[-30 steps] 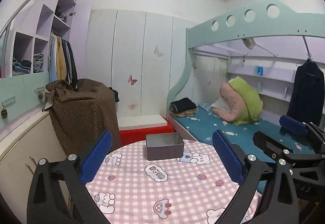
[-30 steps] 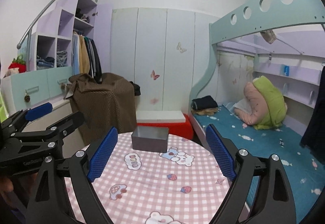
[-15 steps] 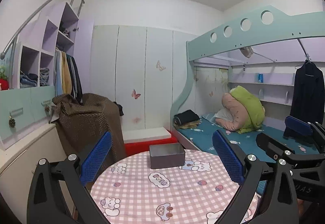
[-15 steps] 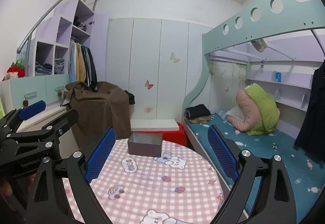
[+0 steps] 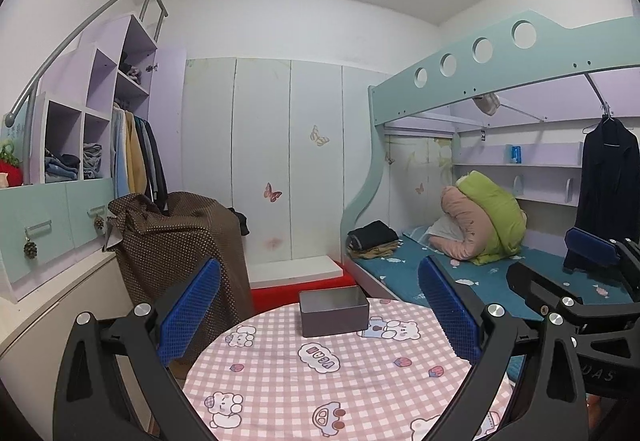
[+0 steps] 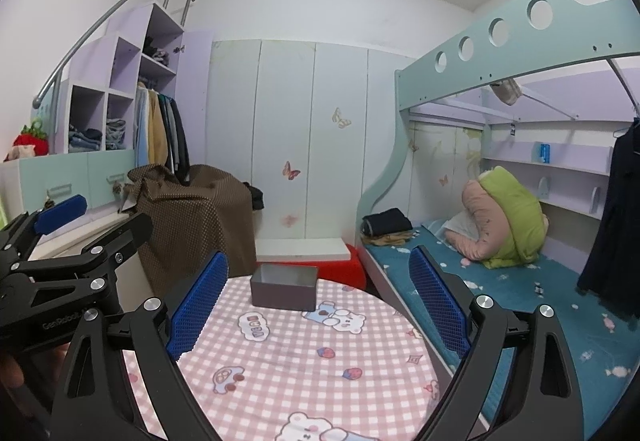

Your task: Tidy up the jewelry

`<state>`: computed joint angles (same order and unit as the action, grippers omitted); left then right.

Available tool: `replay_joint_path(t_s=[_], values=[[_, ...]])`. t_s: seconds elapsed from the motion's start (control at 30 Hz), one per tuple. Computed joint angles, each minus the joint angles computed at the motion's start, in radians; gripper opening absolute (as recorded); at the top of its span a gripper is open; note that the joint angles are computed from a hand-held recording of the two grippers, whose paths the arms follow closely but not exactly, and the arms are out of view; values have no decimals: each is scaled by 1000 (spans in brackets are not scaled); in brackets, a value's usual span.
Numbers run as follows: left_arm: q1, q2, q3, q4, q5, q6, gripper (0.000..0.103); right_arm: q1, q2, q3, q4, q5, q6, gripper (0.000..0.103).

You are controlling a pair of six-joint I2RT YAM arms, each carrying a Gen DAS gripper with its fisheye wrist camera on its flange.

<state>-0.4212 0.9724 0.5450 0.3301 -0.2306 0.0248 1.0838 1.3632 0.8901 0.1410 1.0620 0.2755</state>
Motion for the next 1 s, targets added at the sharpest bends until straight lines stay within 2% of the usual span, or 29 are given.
replay_joint_path(t_s=[1.0], values=[[18, 36, -2, 37, 9, 10, 96, -1, 15, 13, -12, -4, 12, 89]])
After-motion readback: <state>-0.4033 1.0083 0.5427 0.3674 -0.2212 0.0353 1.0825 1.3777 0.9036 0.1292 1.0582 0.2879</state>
